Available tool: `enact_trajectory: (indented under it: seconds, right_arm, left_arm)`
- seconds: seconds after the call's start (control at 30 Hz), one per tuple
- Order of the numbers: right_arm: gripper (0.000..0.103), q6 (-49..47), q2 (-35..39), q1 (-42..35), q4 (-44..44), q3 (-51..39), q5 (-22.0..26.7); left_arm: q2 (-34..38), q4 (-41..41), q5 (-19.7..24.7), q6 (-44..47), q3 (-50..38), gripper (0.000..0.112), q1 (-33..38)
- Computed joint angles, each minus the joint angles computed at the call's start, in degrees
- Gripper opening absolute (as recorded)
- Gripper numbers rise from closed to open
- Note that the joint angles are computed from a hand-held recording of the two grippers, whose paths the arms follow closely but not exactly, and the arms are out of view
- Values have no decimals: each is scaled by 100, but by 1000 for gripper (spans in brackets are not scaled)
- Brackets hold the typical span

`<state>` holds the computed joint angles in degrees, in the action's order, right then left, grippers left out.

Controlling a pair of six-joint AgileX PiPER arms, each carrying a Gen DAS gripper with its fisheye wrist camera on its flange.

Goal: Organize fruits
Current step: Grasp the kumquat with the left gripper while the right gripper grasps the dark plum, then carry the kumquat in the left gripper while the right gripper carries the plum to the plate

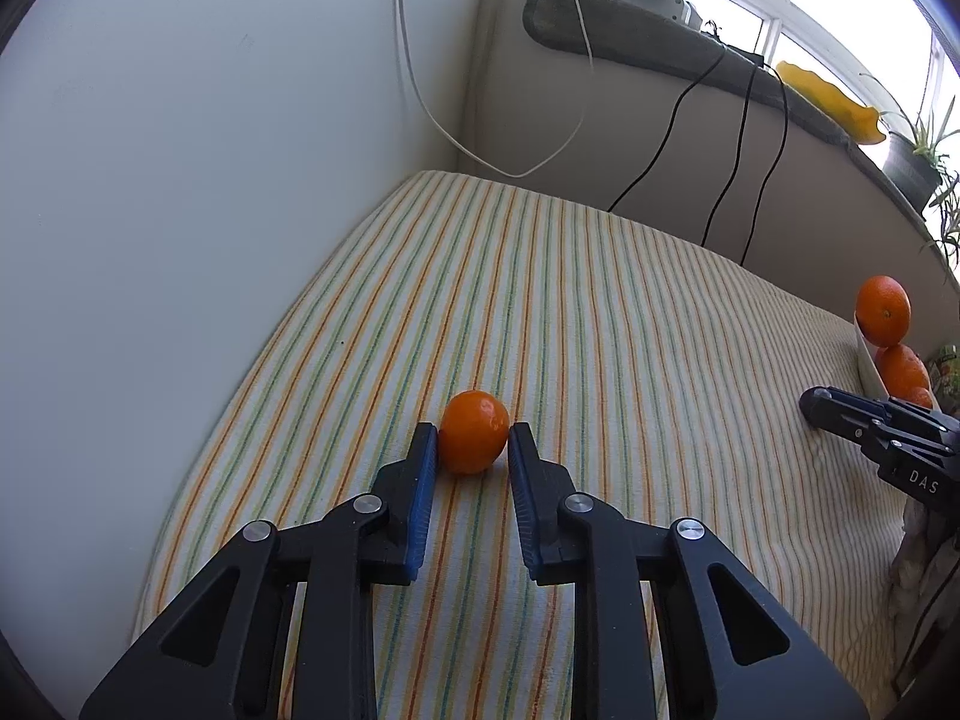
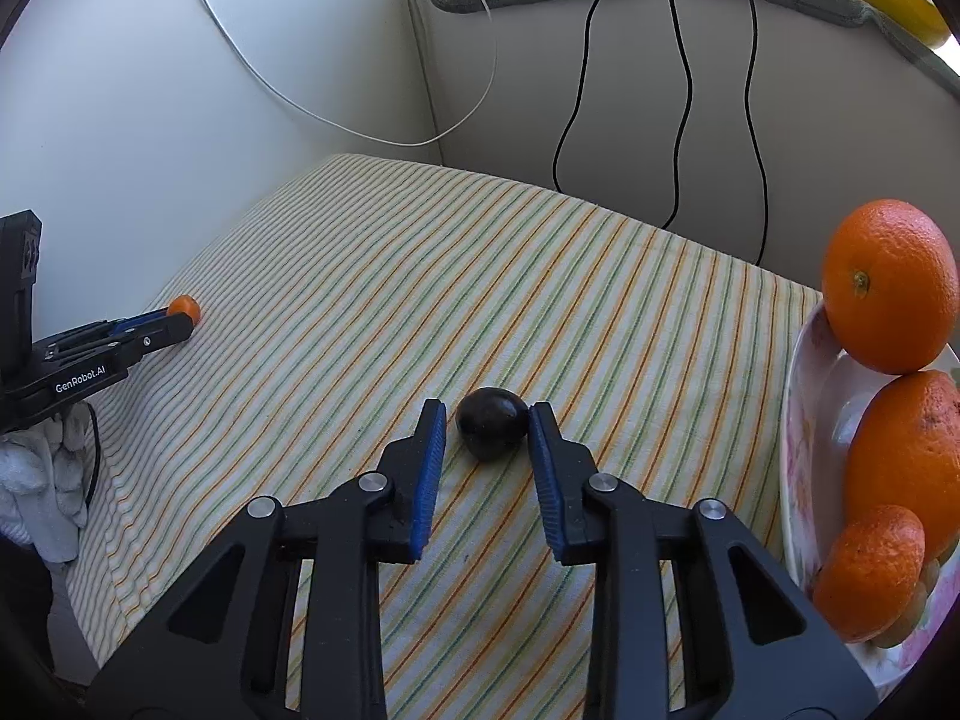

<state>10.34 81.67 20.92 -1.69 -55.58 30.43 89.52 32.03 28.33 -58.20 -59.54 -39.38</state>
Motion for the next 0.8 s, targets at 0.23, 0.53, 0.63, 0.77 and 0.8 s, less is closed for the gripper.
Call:
enact_trajectory:
  seconds: [0.23,0.53,0.63,0.77,0.8]
  right_arm:
    - [25,-177,1,-61,147,13,-37]
    - [24,-311,-137,-110,262,119,-72]
    - [24,-470,-275,-166,430,175,-33]
    - [24,-804,-589,-322,718,260,80]
    - [24,-840,-682,-343,745,267,126]
  left_arm:
    - [-109,238,-40,-246,101,22,-74]
    - [-421,476,51,-485,176,22,-415]
    - [-494,635,159,-623,128,22,-619]
    - [-527,727,253,-690,-6,22,-868]
    - [-532,729,260,-690,-29,22,-920]
